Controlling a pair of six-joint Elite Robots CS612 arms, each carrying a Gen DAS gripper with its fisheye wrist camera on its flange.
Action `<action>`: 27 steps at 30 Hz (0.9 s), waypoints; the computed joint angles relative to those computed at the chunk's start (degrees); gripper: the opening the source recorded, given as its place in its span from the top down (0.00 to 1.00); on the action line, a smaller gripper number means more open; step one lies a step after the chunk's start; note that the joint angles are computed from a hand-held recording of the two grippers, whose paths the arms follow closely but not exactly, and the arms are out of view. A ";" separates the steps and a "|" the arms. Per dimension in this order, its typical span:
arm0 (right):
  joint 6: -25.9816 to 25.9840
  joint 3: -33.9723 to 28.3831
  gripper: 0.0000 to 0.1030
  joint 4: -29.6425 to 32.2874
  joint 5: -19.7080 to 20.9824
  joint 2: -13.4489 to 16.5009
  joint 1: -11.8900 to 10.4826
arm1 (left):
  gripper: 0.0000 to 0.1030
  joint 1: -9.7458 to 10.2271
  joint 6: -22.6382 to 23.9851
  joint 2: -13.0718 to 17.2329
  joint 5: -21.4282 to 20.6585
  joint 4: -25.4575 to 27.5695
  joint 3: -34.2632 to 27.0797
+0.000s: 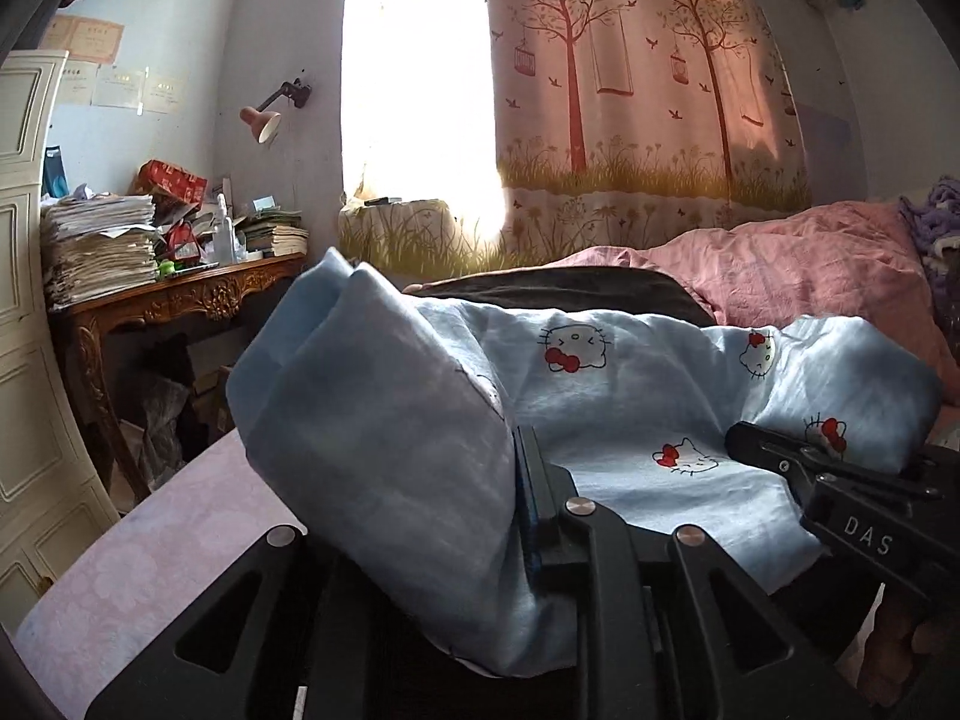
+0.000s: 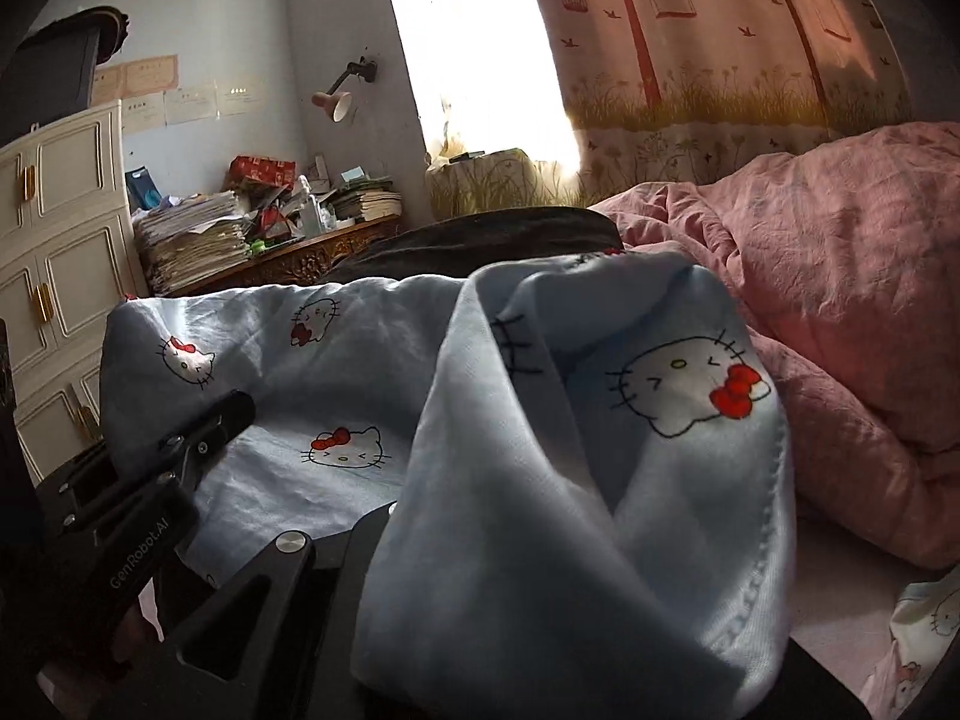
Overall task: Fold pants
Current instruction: 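Lift the bundle with both grippers and carry it onto the dark clothes stack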
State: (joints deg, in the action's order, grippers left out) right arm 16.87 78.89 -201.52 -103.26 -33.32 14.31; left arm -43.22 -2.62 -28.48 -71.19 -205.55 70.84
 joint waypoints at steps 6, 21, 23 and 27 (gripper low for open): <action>-0.25 2.01 0.81 -2.84 -1.76 -0.44 0.23 | 0.73 1.19 -2.90 -0.37 0.35 -2.57 0.75; -2.54 4.49 0.60 -4.90 -10.00 -2.45 0.81 | 0.73 1.93 -6.83 -0.76 5.21 -5.90 1.92; -3.28 4.62 0.60 -5.25 -11.19 -2.55 1.00 | 0.73 1.83 -6.33 -0.73 5.28 -6.27 1.93; -4.08 4.59 0.60 -4.98 -12.51 -2.67 1.32 | 0.73 1.63 -5.67 -0.69 5.78 -6.58 1.97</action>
State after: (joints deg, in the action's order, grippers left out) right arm 12.80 83.47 -206.50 -115.76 -35.99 15.63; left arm -41.59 -8.28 -29.17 -65.41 -212.13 72.81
